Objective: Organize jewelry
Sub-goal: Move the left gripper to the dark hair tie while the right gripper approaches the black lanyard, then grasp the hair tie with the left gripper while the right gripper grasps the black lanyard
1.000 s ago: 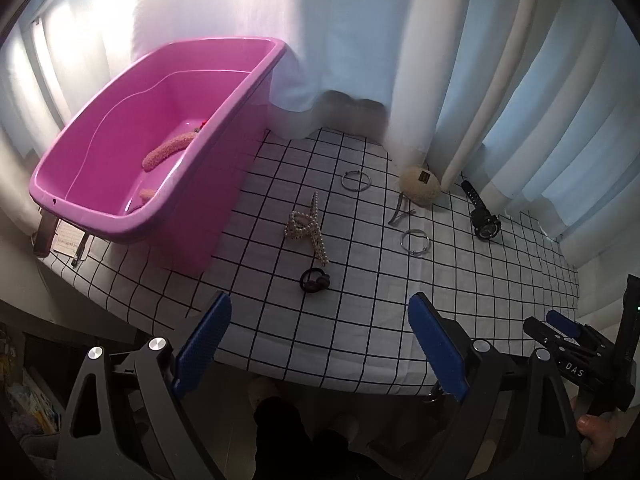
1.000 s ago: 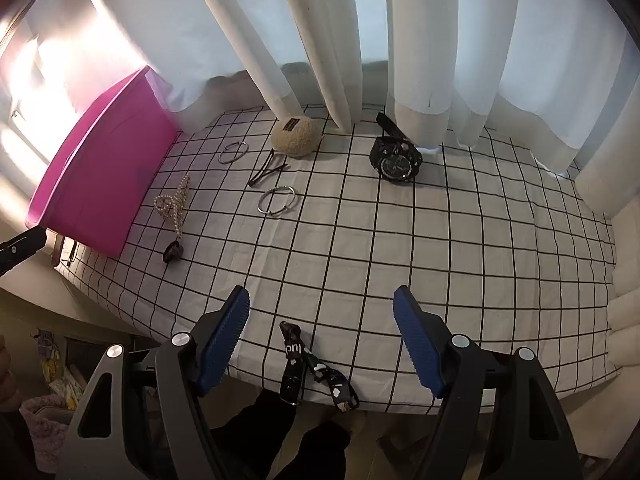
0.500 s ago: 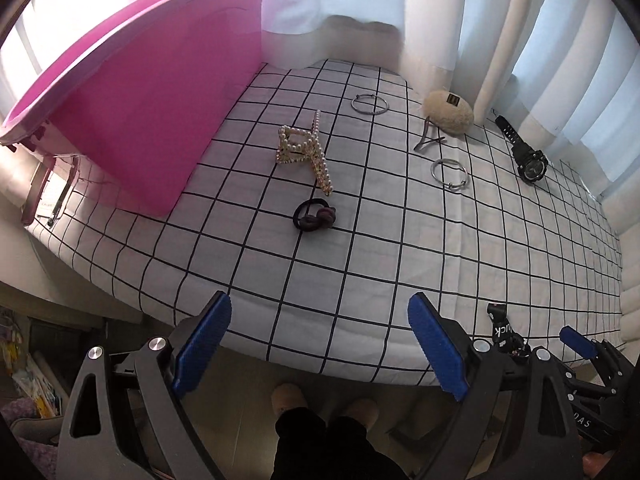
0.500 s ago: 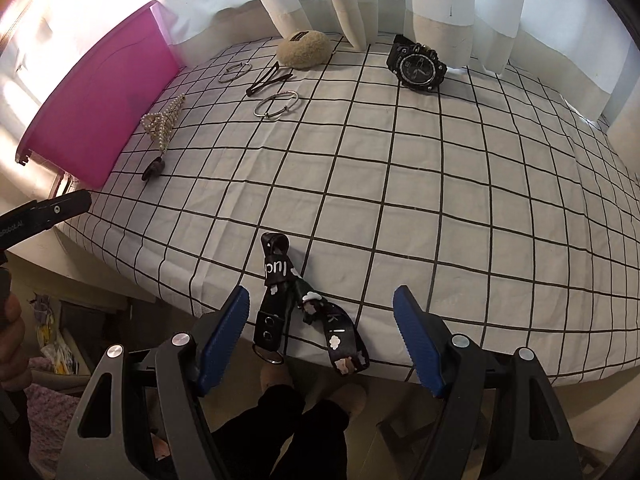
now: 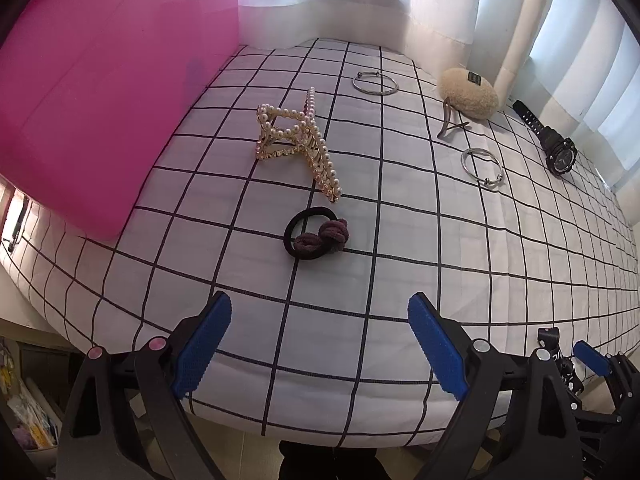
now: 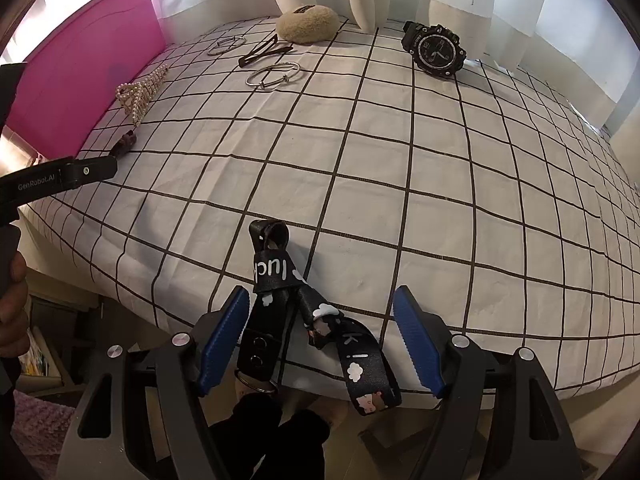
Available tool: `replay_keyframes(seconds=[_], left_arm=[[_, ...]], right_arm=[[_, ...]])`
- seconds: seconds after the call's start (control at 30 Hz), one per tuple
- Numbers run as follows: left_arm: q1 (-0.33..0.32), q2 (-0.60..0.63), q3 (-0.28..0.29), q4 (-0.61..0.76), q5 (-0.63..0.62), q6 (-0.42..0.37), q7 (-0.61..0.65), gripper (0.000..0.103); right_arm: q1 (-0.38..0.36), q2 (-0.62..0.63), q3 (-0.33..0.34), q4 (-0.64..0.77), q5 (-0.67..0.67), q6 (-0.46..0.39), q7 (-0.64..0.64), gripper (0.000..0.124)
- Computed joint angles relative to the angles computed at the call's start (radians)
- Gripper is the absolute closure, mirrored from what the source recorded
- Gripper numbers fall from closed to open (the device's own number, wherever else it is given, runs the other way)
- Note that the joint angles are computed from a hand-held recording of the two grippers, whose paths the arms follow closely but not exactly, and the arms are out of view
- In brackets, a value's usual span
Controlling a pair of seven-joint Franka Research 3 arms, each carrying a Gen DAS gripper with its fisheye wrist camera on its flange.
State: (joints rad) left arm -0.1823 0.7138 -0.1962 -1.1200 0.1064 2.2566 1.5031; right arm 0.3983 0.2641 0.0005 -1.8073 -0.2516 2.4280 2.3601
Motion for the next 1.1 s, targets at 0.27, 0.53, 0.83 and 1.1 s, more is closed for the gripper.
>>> replay_keyframes(seconds=[0.27,0.53,0.83,1.1], left_arm=[[-0.006,0.071,0.009,0.077,0.012,0.026,0.002,0.015],[-0.033,0.148,0.024,0.182,0.032,0.019,0.009,0.014],[-0.026,0.081,0.012,0.043,0.053,0.15,0.021,0.047],[-0.024,0.079,0.017,0.048,0.052,0.142,-0.006,0.082]], right_arm=[[0.036,-0.01,-0.021,-0.041,-0.152,0.049,0.094,0.053],[0.032,-0.014,-0.016,-0.051,-0.184,0.062,0.113,0.053],[0.033,-0.019,-0.015,-0.061,-0.206,0.078,0.136,0.054],[0.033,-0.017,-0.011,-0.053,-0.21,0.087,0.108,0.09]])
